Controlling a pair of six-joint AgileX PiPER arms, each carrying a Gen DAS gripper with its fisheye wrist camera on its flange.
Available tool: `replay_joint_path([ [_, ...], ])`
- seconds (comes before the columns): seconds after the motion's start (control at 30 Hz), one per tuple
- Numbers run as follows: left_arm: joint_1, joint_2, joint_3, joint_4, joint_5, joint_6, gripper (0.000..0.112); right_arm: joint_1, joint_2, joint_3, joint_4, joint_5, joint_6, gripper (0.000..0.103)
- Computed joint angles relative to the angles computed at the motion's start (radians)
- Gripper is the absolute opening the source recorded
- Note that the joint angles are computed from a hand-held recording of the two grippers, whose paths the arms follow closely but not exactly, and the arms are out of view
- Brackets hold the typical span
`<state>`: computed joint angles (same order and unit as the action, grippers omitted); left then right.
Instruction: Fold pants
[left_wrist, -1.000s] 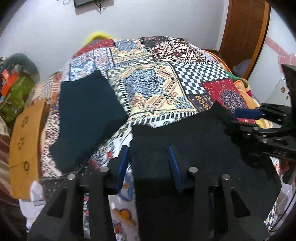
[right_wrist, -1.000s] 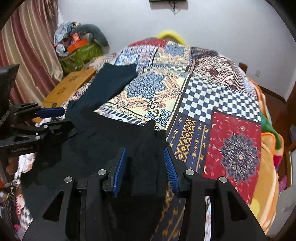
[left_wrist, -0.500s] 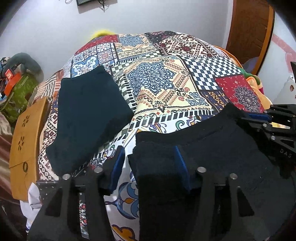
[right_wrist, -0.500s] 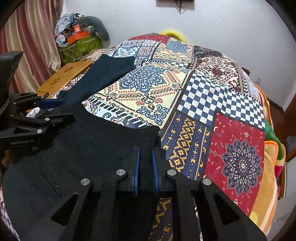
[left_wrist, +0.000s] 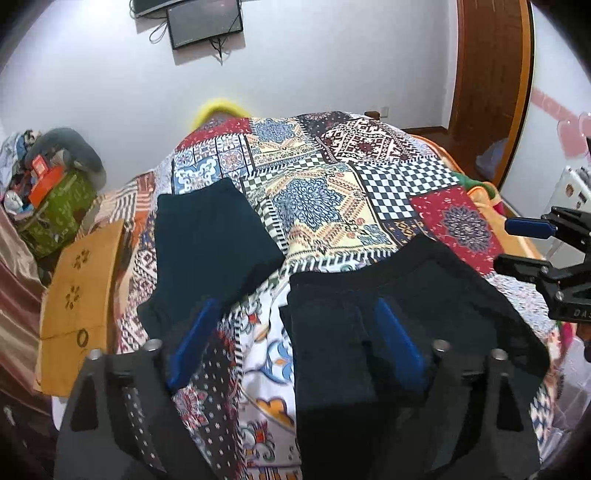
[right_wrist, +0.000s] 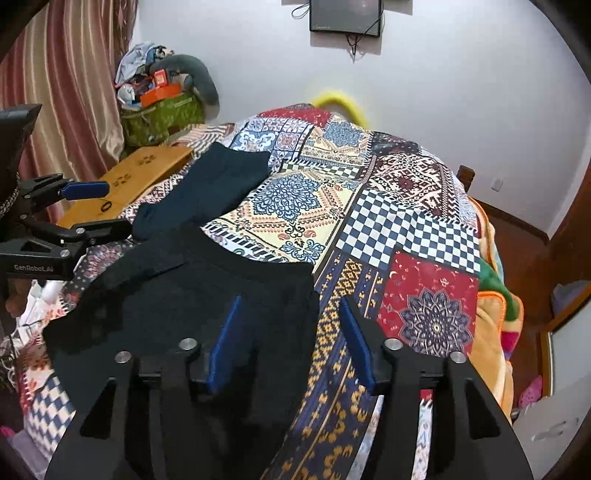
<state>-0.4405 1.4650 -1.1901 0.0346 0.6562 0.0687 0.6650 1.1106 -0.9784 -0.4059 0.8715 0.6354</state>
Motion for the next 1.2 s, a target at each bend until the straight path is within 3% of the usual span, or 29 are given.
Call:
replay_joint_path([
  [0.07, 0.023, -0.015, 0.024, -0.056, 0.012, 0.041, 0.094, 0.023, -0.029, 0.019, -0.006, 0.006, 0.045, 0.070],
  [0.13, 0.036, -0.016, 0.047, -0.082, 0.022, 0.058, 0.094, 0.036, -0.062, 0.050, 0.005, 0.005, 0.074, 0.074],
  [0.27, 0.069, 0.021, 0.078, -0.133, 0.052, 0.095, 0.094, 0.026, -0.096, 0.129, 0.080, -0.025, 0.089, 0.074],
  [0.37, 0.113, 0.044, 0.104, -0.251, 0.063, 0.181, 0.094, -0.020, -0.098, 0.193, 0.166, -0.068, 0.048, 0.074],
  [0.5, 0.153, 0.114, 0.077, -0.373, 0.122, 0.250, 0.094, -0.141, -0.085, 0.276, 0.389, -0.175, -0.121, 0.073],
  [0.6, 0.161, 0.184, 0.031, -0.441, 0.185, 0.274, 0.095, -0.246, -0.052, 0.295, 0.602, -0.227, -0.341, 0.073],
  [0.7, 0.155, 0.221, -0.003, -0.462, 0.211, 0.281, 0.098, -0.342, -0.005, 0.299, 0.833, -0.228, -0.569, 0.073],
  [0.8, 0.162, 0.252, -0.031, -0.504, 0.229, 0.300, 0.098, -0.384, 0.030, 0.304, 0.962, -0.225, -0.703, 0.073],
  [0.87, 0.152, 0.267, -0.048, -0.516, 0.230, 0.310, 0.097, -0.395, 0.045, 0.292, 1.015, -0.209, -0.772, 0.059],
  [1.0, 0.103, 0.279, -0.083, -0.494, 0.223, 0.290, 0.084, -0.400, 0.075, 0.263, 1.030, -0.190, -0.777, 0.049],
  [1.07, 0.095, 0.273, -0.090, -0.480, 0.227, 0.278, 0.073, -0.383, 0.070, 0.255, 0.997, -0.196, -0.738, 0.038],
  [1.17, 0.071, 0.219, -0.060, -0.411, 0.183, 0.235, 0.049, -0.321, 0.034, 0.243, 0.879, -0.216, -0.607, 0.026],
  [1.2, 0.064, 0.189, -0.036, -0.390, 0.159, 0.217, 0.046, -0.292, 0.017, 0.238, 0.819, -0.223, -0.539, 0.025],
])
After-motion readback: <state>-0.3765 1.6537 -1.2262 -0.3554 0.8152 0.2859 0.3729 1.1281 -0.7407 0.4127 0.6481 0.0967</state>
